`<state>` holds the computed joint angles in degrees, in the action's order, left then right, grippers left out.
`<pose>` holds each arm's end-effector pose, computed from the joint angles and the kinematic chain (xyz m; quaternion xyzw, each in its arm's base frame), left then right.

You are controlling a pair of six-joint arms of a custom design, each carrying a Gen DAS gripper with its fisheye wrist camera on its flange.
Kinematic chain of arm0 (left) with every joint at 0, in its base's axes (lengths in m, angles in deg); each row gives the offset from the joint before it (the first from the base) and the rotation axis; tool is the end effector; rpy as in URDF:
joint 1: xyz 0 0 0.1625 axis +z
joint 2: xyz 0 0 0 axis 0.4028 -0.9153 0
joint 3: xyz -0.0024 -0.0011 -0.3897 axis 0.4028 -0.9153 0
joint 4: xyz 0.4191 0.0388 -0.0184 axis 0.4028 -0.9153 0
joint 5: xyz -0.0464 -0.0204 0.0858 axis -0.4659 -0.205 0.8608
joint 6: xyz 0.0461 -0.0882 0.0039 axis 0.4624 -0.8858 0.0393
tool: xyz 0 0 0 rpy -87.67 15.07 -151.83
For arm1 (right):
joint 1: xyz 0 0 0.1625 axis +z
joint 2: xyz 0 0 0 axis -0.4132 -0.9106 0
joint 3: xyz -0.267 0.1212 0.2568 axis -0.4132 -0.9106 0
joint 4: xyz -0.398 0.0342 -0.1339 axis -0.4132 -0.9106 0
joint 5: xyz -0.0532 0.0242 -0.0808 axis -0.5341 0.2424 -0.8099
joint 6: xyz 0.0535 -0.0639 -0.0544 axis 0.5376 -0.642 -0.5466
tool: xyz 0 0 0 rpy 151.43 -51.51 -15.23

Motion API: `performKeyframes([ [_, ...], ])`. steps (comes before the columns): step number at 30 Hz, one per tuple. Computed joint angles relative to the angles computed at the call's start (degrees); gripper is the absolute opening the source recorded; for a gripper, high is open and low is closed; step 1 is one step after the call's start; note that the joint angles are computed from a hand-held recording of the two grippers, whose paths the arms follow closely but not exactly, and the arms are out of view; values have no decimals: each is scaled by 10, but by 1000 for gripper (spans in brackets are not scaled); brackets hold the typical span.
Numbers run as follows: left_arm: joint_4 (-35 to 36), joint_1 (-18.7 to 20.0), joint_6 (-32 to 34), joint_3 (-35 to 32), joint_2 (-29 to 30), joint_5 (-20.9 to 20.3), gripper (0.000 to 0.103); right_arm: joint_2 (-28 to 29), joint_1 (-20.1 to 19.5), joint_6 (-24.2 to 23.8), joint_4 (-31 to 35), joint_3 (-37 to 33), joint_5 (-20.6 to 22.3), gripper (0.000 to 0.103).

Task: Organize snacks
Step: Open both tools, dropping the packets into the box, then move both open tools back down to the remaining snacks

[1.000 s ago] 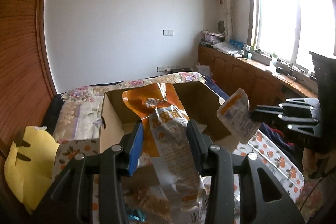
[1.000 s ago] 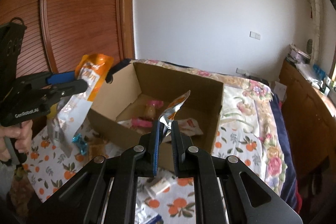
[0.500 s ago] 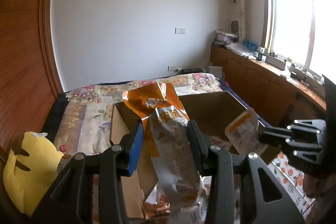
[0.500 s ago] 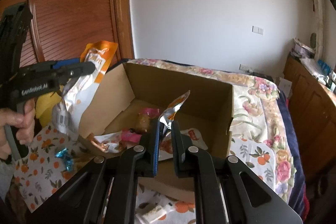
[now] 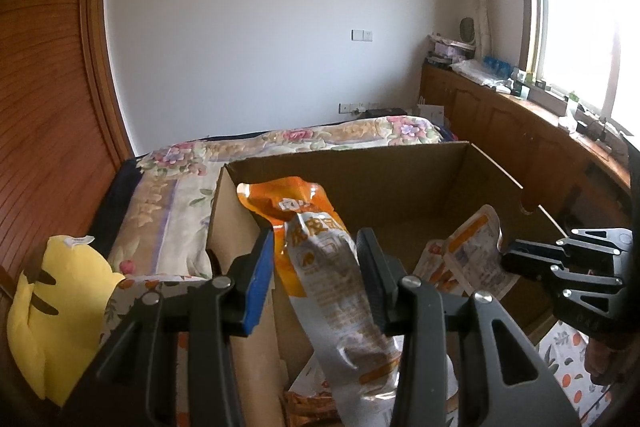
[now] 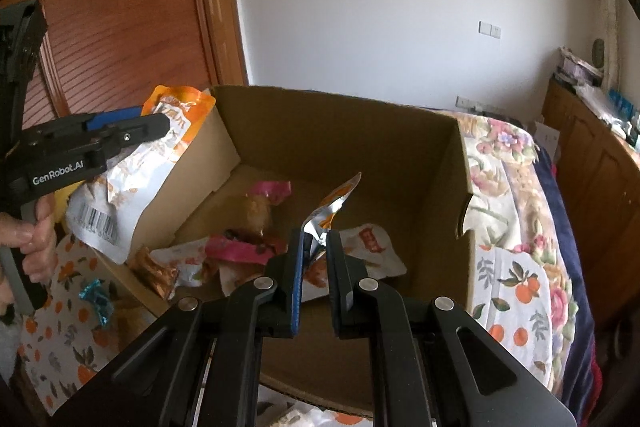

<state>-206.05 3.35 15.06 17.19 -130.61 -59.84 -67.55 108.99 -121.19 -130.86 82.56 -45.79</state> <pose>-0.4391 -0.4380 0.0138 0.4471 0.8304 -0.2871 0.1675 0.0603 -0.3379 0.3497 0.1255 -0.8363 0.4006 0.3525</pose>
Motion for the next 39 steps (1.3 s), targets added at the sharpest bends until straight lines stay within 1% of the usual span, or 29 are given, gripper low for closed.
performKeyframes([
  [2, 1, 1, 4, 0, -2, -10, 41, -1, -3, 0, 2, 2, 2, 10],
  [5, -6, -3, 10, 6, -5, -6, 42, -15, -8, 9, 18, 5, 13, 12],
  [7, -9, -8, 8, 19, -15, -13, 45, -35, -12, 13, 33, 11, 33, 16],
  [8, -10, -9, 6, 25, -20, -17, 46, -41, -9, 12, 34, 14, 32, 19],
  [10, -11, -18, 3, 41, -34, -20, 50, -55, -1, 13, 41, 21, 31, 20],
  [12, -13, -26, -1, 57, -47, -20, 52, -78, 10, 17, 54, 32, 29, 25],
  [13, -18, -30, -4, 68, -56, -21, 54, -87, 16, 18, 55, 38, 27, 25],
  [16, -16, -41, -15, 97, -80, -28, 55, -119, 36, 22, 66, 57, 17, 27],
  [20, -16, -60, -24, 133, -107, -21, 56, -163, 65, 27, 95, 79, 0, 38],
  [22, -21, -71, -27, 155, -122, -15, 58, -175, 81, 34, 107, 87, -14, 40],
  [23, -24, -74, -30, 164, -128, -14, 59, -181, 88, 36, 110, 92, -20, 42],
  [25, -29, -79, -35, 181, -140, -18, 68, -198, 94, 40, 113, 108, -22, 49],
  [26, -30, -81, -39, 187, -144, -20, 69, -206, 95, 42, 118, 112, -21, 56],
  [27, -29, -82, -44, 195, -150, -22, 69, -222, 91, 43, 129, 121, -14, 60],
  [29, -19, -83, -55, 205, -157, -25, 69, -239, 86, 39, 136, 135, -11, 62],
  [31, -13, -87, -62, 215, -162, -22, 70, -246, 85, 36, 133, 146, -17, 70],
  [32, -14, -89, -63, 220, -163, -20, 70, -254, 82, 37, 136, 152, -16, 76],
  [33, -15, -90, -63, 225, -164, -18, 70, -269, 73, 38, 145, 159, -7, 82],
  [35, -13, -92, -68, 234, -168, -18, 70, -291, 63, 36, 160, 167, 2, 88],
  [36, -11, -91, -73, 239, -170, -22, 70, -294, 63, 36, 157, 171, -3, 88],
  [39, -9, -89, -87, 252, -173, -30, 70, -308, 51, 30, 165, 183, 2, 88],
])
